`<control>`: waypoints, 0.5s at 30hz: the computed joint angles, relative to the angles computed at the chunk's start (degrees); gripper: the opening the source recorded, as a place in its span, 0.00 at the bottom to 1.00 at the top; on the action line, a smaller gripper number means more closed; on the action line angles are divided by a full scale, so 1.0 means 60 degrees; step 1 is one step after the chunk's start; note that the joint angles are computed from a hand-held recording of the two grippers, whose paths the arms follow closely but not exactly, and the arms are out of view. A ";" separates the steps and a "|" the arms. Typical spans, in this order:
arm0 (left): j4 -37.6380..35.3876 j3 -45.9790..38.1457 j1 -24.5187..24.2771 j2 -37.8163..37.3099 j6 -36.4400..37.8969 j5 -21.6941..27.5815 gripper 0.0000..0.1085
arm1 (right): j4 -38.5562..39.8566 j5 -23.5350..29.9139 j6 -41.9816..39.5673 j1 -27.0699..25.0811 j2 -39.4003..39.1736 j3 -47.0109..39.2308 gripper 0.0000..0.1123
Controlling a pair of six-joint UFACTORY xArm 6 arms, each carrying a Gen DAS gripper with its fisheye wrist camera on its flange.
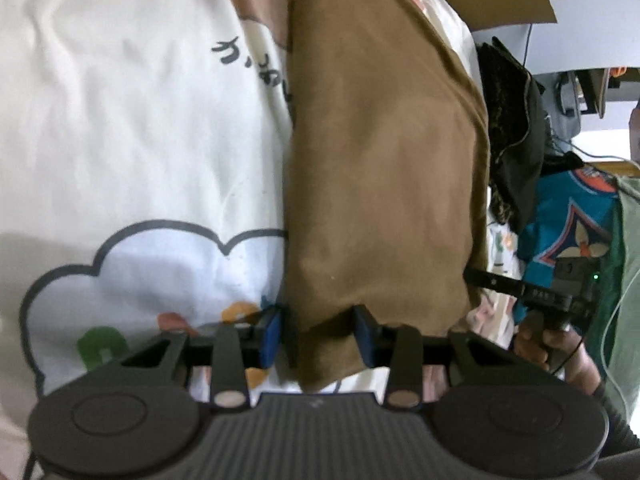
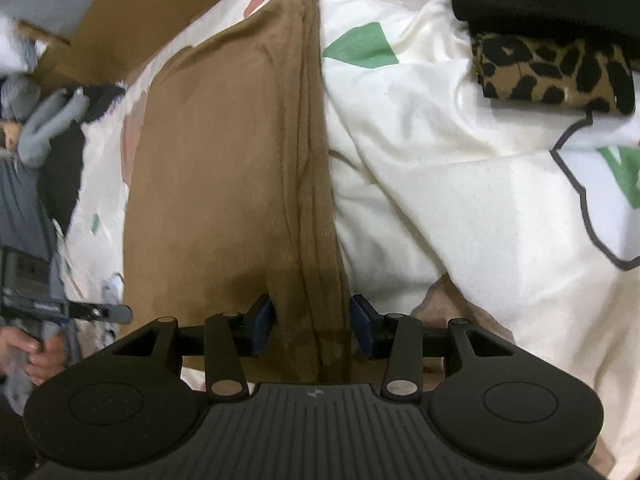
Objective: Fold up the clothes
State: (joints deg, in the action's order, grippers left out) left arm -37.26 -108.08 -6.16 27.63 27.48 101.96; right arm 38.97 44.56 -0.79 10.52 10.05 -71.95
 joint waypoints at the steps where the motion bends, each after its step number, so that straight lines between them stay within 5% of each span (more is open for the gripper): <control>1: -0.0034 0.0089 -0.0032 -0.0055 -0.0033 -0.0023 0.38 | 0.0176 0.0047 -0.0066 -0.0050 0.0025 -0.0031 0.44; 4: -0.0150 0.0095 -0.0016 -0.0032 -0.0161 0.0221 0.38 | 0.0559 0.0186 -0.0378 -0.0097 0.0051 -0.0079 0.35; 12: -0.0422 -0.0351 0.0093 0.0480 -0.0240 0.0521 0.37 | 0.1056 0.0107 -0.0392 -0.0151 0.0202 -0.0099 0.41; 15: -0.0471 -0.0180 0.0184 0.0424 -0.0318 0.0530 0.30 | 0.1127 0.0040 -0.0149 -0.0136 0.0200 -0.0078 0.38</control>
State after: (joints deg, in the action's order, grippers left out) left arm -40.09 -109.16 -5.05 30.18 25.57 105.14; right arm 45.73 44.80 -1.68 9.70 11.25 -72.42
